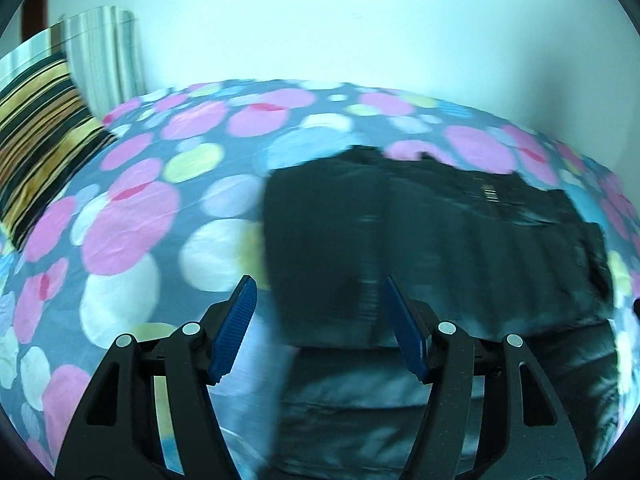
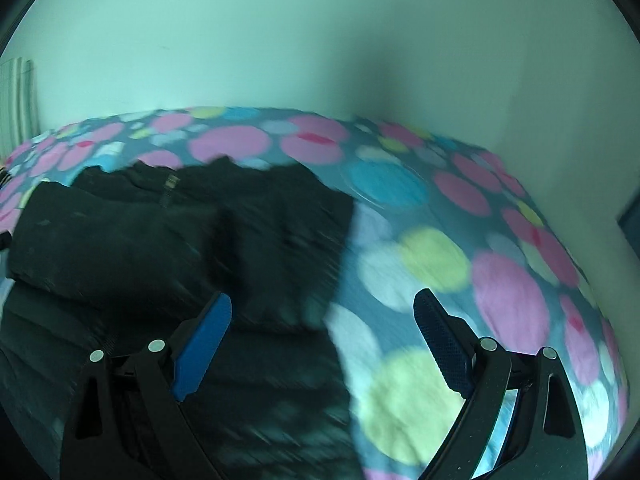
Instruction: Fold large clothes
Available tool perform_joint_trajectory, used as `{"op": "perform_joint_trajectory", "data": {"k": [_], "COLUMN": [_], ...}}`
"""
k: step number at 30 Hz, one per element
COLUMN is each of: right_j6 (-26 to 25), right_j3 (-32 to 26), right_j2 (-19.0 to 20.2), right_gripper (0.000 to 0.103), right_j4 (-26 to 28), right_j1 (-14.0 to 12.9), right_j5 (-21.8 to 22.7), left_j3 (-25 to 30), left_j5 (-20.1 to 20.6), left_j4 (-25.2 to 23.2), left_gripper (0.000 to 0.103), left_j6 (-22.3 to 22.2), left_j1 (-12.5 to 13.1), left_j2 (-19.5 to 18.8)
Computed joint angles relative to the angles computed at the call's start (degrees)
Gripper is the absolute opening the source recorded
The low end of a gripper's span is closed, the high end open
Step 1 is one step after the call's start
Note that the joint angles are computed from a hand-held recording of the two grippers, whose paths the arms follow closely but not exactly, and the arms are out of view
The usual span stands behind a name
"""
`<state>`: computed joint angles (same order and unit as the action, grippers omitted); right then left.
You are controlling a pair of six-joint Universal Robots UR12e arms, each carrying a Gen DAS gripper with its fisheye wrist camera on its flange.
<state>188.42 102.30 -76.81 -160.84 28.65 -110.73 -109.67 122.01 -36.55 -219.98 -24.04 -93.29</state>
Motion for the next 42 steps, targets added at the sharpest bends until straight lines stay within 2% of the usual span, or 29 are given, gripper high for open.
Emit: {"op": "perform_joint_trajectory", "data": {"k": [3, 8, 10, 12, 13, 14, 16, 17, 18, 22, 26, 31, 34, 37, 42], "right_j6": [0.2, 1.0, 1.7, 3.0, 3.6, 4.0, 2.7, 1.5, 0.8, 0.7, 1.0, 2.4, 1.4, 0.9, 1.6], "right_j3": [-3.8, -9.3, -10.6, -11.0, -11.1, -11.1, -11.1, -11.1, -11.0, -10.2, -9.8, -9.3, -9.6, -10.3, -10.1], "right_j2": [2.7, 7.0, 8.1, 8.5, 8.6, 8.7, 8.8, 8.8, 8.6, 7.8, 7.5, 7.5, 8.3, 9.4, 9.9], "right_gripper": [0.091, 0.090, 0.080, 0.064, 0.060, 0.051, 0.030, 0.015, 0.012, 0.011, 0.011, 0.011, 0.011, 0.012, 0.012], "right_j4": [1.5, 6.4, 9.1, 11.3, 12.0, 12.3, 12.0, 11.5, 10.9, 8.2, 7.7, 9.7, 10.9, 12.6, 12.8], "right_j1": [0.2, 0.4, 0.1, -0.5, -0.8, -0.9, -0.5, 0.0, 0.0, -0.3, -0.7, -1.6, -1.4, -1.2, -1.5], "right_j5": [3.4, 6.1, 7.8, 10.8, 12.3, 13.5, 12.6, 11.2, 11.4, 10.5, 7.1, 5.6, 4.1, 3.0, 4.3], "left_j3": [-1.4, -2.8, -3.1, -3.2, -3.2, -3.2, -2.9, -2.8, -2.8, -2.8, -2.3, -1.5, -0.7, -0.5, -0.4], "left_j5": [-0.1, -1.8, -2.1, -2.5, -2.6, -2.7, -2.4, -2.0, -1.8, -1.8, -1.8, -3.7, -3.8, -5.1, -6.1], "left_j4": [-0.2, 0.7, 1.3, 1.8, 1.9, 2.1, 2.0, 2.2, 2.5, 5.1, 4.4, 3.0, 1.4, 0.9, 0.7], "left_gripper": [0.066, 0.070, 0.071, 0.071, 0.071, 0.071, 0.071, 0.071, 0.071, 0.072, 0.072, 0.075, 0.080, 0.080, 0.081], "left_j6": [-0.8, -0.6, -0.2, 0.2, 0.3, 0.5, 0.6, 0.8, 0.9, 1.3, 2.0, 2.0, 2.0, 2.4, 3.7], "left_j1": [1.5, 2.9, 3.1, 3.3, 3.3, 3.3, 3.2, 3.1, 3.1, 3.2, 3.4, 4.0, 4.1, 4.4, 4.6], "left_j2": [0.8, 1.0, 0.8, 0.6, 0.4, 0.3, 0.0, 0.0, 0.0, 0.2, -0.4, -1.8, -2.8, -3.4, -4.5]}}
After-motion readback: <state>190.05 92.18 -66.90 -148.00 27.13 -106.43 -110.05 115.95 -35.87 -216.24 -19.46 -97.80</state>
